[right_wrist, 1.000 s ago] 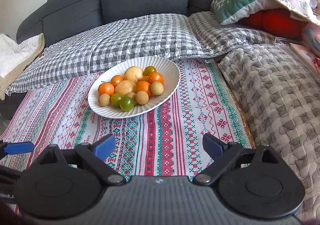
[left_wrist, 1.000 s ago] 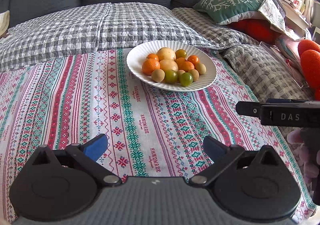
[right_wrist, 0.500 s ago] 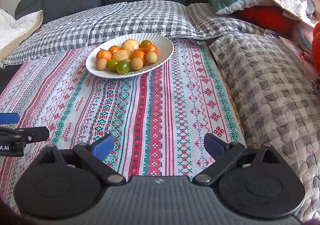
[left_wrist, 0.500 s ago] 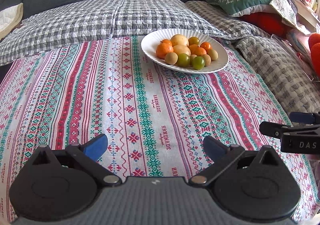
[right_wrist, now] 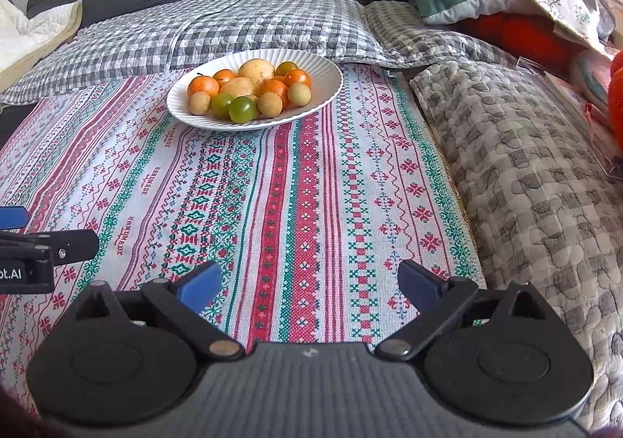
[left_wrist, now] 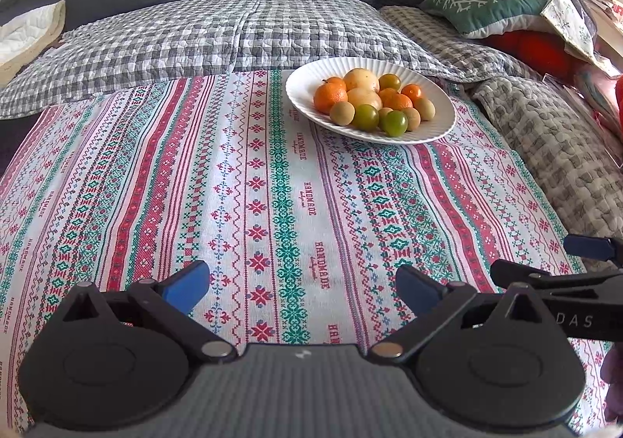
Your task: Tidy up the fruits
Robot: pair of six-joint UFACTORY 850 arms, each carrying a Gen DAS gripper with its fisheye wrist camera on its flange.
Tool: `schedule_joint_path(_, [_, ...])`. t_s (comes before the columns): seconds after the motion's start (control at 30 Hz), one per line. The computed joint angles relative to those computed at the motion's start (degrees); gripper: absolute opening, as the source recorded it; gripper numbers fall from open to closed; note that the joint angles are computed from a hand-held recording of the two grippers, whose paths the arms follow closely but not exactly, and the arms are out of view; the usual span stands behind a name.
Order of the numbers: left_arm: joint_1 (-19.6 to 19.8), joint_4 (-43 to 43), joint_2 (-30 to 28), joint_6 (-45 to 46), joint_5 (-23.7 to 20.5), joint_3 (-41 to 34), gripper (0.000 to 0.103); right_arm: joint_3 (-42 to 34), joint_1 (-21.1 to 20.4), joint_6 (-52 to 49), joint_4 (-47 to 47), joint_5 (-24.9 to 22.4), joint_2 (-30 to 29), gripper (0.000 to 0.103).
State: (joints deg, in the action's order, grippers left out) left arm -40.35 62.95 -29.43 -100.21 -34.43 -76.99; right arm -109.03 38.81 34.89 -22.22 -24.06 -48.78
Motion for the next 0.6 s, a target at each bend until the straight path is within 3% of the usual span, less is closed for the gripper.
schedule_joint_path(0.6, [-0.4,-1.0,-0.1,-0.1,-2.6,-0.4,0.097,-1.6,0.7,2.7,-2.1,0.1,-0.8,0.098])
